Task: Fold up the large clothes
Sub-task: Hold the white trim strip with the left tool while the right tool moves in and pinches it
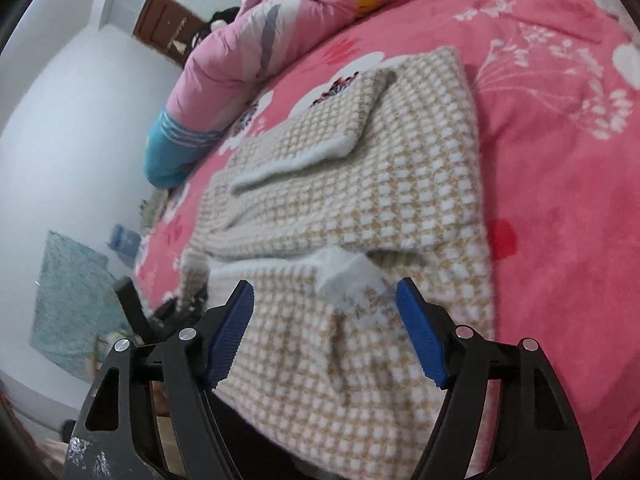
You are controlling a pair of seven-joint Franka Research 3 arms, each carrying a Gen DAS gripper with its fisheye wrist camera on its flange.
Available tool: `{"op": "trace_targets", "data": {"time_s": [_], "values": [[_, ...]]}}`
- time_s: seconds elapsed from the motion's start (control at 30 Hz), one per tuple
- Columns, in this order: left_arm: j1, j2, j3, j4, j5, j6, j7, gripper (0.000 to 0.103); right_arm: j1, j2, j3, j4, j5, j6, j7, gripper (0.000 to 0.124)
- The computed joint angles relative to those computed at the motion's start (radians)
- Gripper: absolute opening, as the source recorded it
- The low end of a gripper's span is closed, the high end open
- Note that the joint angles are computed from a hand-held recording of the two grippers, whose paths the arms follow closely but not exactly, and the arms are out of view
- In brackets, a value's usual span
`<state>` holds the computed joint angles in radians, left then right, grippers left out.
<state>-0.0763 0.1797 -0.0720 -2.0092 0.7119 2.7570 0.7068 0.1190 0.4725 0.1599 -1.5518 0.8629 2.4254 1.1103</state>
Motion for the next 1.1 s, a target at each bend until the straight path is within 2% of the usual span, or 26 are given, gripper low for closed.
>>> {"op": "trace_targets", "data": {"time_s": [0.13, 0.27, 0.5, 0.63, 0.87, 0.97, 1.1], "values": [[0.002, 0.003, 0.001, 0.003, -0.002, 0.004, 0.007, 0.042, -0.002, 0.006, -0.005, 0.012, -0.004, 0.018, 0.004, 0.070], [0.007, 0.001, -0.002, -0.003, -0.018, 0.015, 0.030, 0.042, -0.040, 0.000, 0.011, -0.009, 0.077, 0.026, -0.002, 0.070], [0.013, 0.001, -0.002, -0.009, -0.052, 0.037, 0.054, 0.042, -0.091, -0.008, 0.009, -0.035, 0.191, -0.050, -0.030, 0.070], [0.011, 0.002, -0.002, -0.004, -0.058, 0.023, 0.065, 0.043, -0.118, 0.054, 0.014, 0.044, 0.242, -0.119, -0.042, 0.070], [0.003, 0.006, 0.002, 0.005, -0.045, 0.008, 0.051, 0.043, -0.099, 0.197, 0.023, 0.236, 0.135, -0.208, 0.034, 0.070], [0.003, 0.008, 0.000, 0.008, -0.047, 0.001, 0.054, 0.043, -0.110, 0.195, 0.044, 0.230, 0.130, -0.233, 0.017, 0.070], [0.002, 0.008, 0.000, 0.010, -0.044, 0.000, 0.052, 0.043, -0.113, 0.133, 0.043, 0.152, 0.121, -0.254, -0.045, 0.070]]}}
